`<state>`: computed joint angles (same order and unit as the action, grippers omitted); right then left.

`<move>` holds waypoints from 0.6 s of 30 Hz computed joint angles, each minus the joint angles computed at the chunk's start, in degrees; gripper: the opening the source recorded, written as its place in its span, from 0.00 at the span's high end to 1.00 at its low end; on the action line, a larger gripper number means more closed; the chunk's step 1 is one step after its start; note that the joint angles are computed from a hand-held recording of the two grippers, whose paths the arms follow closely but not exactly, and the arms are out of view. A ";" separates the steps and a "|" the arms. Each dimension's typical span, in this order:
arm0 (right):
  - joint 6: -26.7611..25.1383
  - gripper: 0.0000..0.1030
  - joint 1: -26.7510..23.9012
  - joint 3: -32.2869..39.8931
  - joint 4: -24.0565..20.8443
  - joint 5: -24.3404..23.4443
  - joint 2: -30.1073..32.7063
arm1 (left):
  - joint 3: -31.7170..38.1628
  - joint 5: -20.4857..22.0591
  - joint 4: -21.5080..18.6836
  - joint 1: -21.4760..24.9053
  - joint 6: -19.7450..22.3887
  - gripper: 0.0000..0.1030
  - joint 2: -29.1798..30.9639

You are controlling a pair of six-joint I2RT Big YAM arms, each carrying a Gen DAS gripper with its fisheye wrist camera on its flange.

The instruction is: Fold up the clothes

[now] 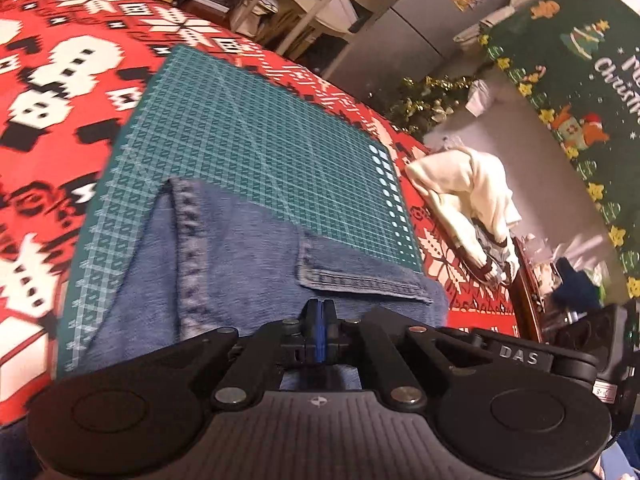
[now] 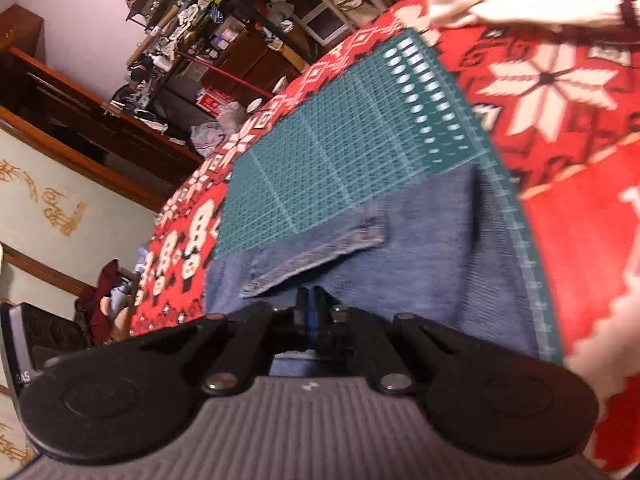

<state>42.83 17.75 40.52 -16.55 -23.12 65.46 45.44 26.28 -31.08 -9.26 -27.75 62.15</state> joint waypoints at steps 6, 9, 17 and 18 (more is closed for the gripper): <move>6.63 1.00 -4.24 -3.19 -0.27 -1.71 -3.58 | -1.63 1.35 -1.23 3.39 -0.89 0.97 -3.02; 7.23 1.00 -5.06 -4.10 -1.59 0.04 -5.54 | -1.84 -1.51 -2.03 3.58 0.25 0.97 -4.46; 8.93 1.00 -7.92 -7.79 -3.37 2.60 -13.44 | -2.38 -6.45 -2.68 1.55 1.69 0.97 -7.47; 8.19 1.00 -7.74 -7.95 -4.33 3.09 -14.97 | -2.57 -7.40 -3.13 1.01 1.93 0.98 -8.50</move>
